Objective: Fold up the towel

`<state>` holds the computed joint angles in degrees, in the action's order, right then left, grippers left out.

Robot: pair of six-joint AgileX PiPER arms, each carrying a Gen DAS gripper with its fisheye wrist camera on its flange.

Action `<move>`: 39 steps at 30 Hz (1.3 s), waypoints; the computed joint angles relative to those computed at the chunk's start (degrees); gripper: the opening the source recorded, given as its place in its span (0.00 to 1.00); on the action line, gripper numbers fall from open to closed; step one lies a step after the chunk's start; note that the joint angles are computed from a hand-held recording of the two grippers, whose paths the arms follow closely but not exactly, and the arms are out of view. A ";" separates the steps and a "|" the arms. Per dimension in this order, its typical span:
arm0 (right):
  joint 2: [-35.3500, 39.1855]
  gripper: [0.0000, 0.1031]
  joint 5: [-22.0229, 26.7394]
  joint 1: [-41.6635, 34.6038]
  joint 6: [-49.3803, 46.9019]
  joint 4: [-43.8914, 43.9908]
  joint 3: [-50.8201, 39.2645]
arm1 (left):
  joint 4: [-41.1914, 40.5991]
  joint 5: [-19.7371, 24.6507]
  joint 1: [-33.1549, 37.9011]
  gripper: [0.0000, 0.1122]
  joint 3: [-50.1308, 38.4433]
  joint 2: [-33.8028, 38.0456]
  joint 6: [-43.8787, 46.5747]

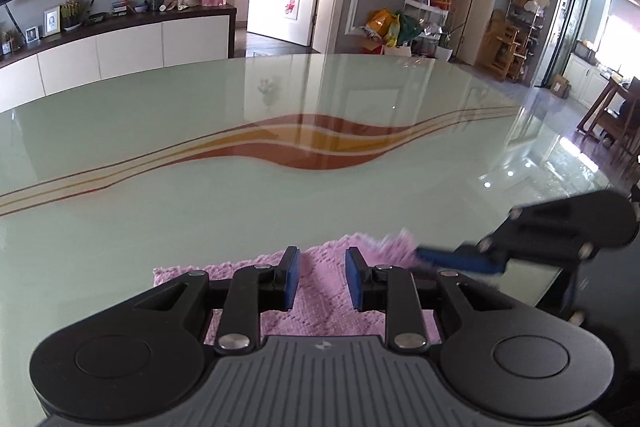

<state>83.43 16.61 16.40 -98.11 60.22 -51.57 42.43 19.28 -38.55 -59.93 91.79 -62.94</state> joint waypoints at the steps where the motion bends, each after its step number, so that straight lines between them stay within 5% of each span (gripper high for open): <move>1: 0.07 0.09 -1.26 0.54 -3.26 1.65 0.89 | -1.86 -1.01 0.35 0.25 0.23 0.15 1.17; 11: 1.29 0.12 -2.83 1.45 -14.98 8.44 3.30 | -28.72 -8.09 3.03 0.25 0.71 4.80 24.87; 15: 1.64 0.29 1.28 -0.09 -4.23 -0.17 0.62 | -25.30 -6.08 2.55 0.25 -0.75 7.55 23.02; 26: 8.26 0.15 15.29 -4.80 16.61 -10.34 -13.41 | -17.45 -3.44 0.68 0.26 -1.55 8.24 16.66; 39: 11.46 0.13 29.34 -10.61 15.09 -8.31 -18.74 | -21.03 -3.53 1.20 0.25 -0.40 6.00 20.70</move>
<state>94.89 45.94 5.79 -83.02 51.91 -70.31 21.39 15.74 -37.34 -60.33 97.78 -42.25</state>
